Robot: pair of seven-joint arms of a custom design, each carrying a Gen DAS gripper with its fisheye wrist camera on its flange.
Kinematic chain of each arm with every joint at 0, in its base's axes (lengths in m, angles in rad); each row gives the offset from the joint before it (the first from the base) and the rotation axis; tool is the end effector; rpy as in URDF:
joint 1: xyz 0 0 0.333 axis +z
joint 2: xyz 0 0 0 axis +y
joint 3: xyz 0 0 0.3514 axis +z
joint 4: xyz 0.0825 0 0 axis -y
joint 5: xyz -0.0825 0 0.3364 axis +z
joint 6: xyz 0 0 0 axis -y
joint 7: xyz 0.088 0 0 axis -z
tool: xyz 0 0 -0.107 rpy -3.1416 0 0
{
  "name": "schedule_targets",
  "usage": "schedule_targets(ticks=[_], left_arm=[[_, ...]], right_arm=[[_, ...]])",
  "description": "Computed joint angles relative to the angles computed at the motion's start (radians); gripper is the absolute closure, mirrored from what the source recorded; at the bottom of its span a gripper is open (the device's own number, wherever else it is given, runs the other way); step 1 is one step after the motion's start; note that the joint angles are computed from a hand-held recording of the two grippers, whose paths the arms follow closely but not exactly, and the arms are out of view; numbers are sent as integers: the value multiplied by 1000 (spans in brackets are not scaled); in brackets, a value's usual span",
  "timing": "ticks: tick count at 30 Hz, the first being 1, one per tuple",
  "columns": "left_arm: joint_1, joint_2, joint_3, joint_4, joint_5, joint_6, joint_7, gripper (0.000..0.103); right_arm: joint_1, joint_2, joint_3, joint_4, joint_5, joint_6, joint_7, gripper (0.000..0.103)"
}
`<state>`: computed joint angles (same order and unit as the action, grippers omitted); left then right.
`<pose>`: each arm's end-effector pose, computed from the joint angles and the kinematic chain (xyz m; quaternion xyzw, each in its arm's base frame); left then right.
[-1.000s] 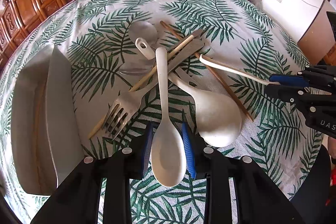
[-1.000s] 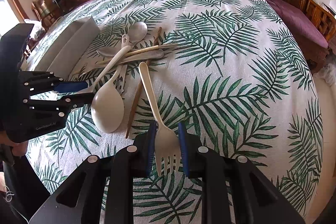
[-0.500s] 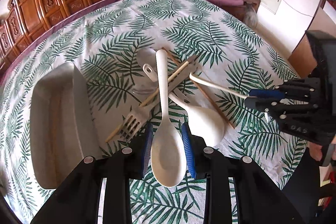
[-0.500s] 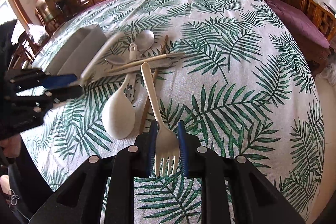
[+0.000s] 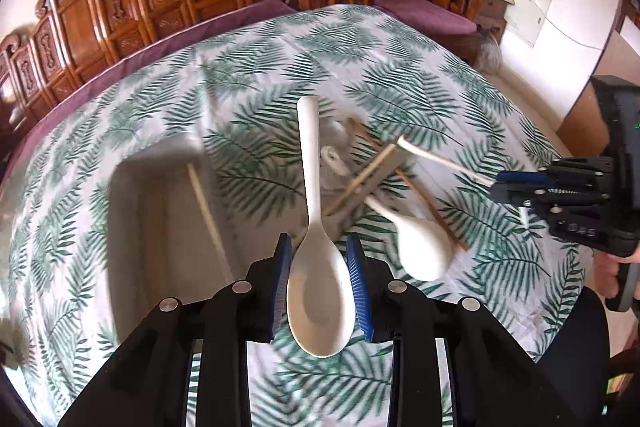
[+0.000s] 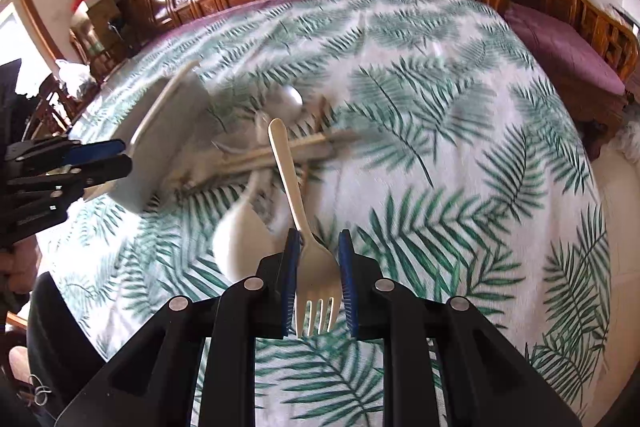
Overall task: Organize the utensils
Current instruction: 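Carry the spoon into the tray and open the left tool while the right tool holds the fork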
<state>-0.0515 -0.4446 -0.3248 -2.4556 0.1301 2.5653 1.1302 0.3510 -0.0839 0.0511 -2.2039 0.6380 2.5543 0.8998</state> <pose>0.3636 -0.1672 0.5616 -0.6665 0.6894 -0.1961 0.2051 0.4688 0.1911 0.5224 -0.8457 0.4390 -0.0274 0.3024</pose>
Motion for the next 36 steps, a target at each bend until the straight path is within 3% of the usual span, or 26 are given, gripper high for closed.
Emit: schedule_targets(ticks=[11,19,25,29,36], left_arm=[[71,-97,48,-63,-4,-19,25,76],[123,-129,66,-120,-23,10,34,76],[146,-120,86,-158,-51,57,52,88],[155,-122,101,-168,-76,73,65,88],[171,-224,136,-208,-115,69,136,88]], right_arm=[[57,3,45,60,-37,5,60,81],[98,18,73,101,-94,9,130,81],[123,48,98,144,-151,6,201,81],[138,65,114,181,-165,-2,237,81],[171,117,149,253,-258,3,332,81]])
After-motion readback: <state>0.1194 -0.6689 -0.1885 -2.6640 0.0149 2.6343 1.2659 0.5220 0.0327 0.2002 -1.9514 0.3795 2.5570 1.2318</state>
